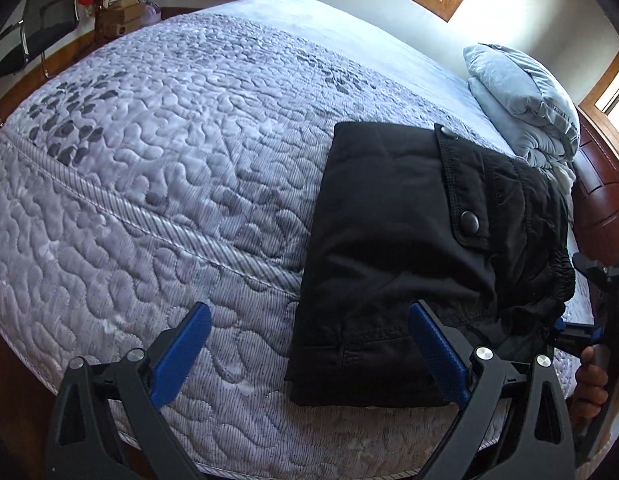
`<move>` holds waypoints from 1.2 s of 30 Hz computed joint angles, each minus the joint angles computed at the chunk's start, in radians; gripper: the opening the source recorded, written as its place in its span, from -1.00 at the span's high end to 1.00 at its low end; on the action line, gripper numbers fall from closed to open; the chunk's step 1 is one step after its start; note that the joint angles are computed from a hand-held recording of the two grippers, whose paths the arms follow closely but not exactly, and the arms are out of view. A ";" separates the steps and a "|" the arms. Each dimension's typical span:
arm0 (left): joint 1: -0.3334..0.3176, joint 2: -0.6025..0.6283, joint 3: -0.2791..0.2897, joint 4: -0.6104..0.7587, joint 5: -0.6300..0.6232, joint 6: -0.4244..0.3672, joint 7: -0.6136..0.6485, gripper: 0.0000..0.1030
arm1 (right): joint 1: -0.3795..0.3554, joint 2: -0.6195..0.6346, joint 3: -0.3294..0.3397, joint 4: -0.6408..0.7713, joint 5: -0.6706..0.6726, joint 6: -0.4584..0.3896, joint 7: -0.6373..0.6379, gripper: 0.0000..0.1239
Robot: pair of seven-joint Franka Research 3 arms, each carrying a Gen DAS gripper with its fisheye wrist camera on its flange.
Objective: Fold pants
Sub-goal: 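Grasp the gathered waistband end of the black pants with the right gripper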
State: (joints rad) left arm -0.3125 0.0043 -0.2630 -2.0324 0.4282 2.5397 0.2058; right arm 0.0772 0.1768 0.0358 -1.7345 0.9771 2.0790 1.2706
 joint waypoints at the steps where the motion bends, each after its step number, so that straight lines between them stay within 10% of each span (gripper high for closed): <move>1: -0.001 0.003 0.000 0.000 -0.009 0.001 0.008 -0.93 | 0.004 0.000 0.002 -0.001 -0.002 0.011 0.000 -0.53; 21: 0.004 0.008 0.005 -0.010 -0.061 0.011 0.042 -0.93 | 0.025 0.024 0.025 0.014 0.031 0.052 -0.010 0.49; 36: 0.011 -0.004 0.008 -0.039 -0.105 0.047 0.048 -0.93 | 0.033 0.009 0.030 0.053 0.038 0.039 -0.046 0.65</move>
State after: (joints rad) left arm -0.3014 0.0001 -0.2553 -2.0718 0.3231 2.5872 0.2536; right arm 0.1100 0.1856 0.0655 -1.6813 1.0153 2.1177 1.2248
